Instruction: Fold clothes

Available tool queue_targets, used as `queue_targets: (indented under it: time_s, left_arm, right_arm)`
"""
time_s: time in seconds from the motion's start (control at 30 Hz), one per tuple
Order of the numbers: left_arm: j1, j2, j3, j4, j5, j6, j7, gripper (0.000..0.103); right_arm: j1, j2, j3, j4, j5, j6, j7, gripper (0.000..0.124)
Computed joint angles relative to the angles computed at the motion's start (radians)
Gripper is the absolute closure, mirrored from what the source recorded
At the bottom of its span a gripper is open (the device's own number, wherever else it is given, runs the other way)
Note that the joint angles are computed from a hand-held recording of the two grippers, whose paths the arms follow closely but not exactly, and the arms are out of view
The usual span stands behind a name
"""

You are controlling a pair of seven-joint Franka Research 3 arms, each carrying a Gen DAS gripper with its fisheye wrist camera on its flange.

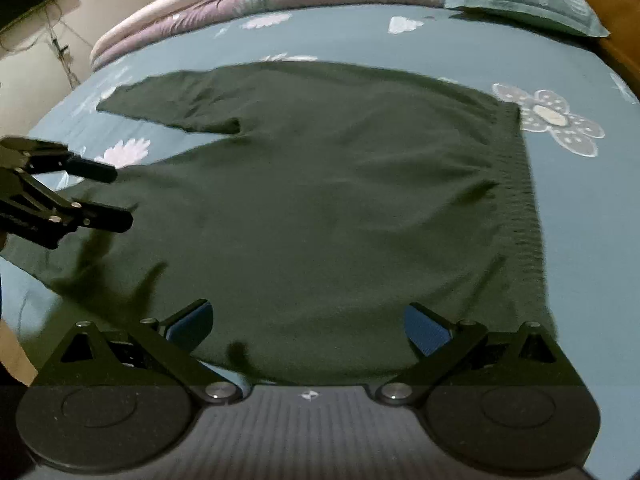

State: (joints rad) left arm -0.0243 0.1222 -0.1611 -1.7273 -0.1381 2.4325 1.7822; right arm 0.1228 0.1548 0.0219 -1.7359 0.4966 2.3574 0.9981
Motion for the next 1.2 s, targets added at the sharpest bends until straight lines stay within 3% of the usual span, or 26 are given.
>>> queue_targets:
  time_s: [0.23, 0.5, 0.7, 0.97, 1.2]
  left_arm:
    - [0.015, 0.041, -0.011, 0.059, -0.083, -0.057, 0.089, 0.017]
    - [0.033, 0.267, -0.058, 0.346, -0.112, -0.164, 0.17, 0.017]
    - [-0.002, 0.386, -0.034, 0.492, 0.007, -0.189, 0.055, 0.017]
    - [0.054, 0.282, -0.086, 0.393, -0.064, -0.181, 0.155, 0.017]
    - [0.046, 0.179, -0.075, 0.249, -0.122, -0.179, 0.238, 0.017]
  right_arm:
    - [-0.002, -0.005, -0.005, -0.018, -0.005, -0.006, 0.03, 0.021]
    - [0.003, 0.012, -0.002, -0.002, -0.019, 0.003, 0.073, 0.021]
    - [0.003, 0.01, -0.001, -0.006, -0.021, 0.008, 0.074, 0.021]
    - [-0.001, 0.011, 0.0, -0.006, -0.005, 0.009, 0.058, 0.021]
    - [-0.005, 0.013, 0.0, -0.004, 0.009, 0.008, 0.044, 0.021]
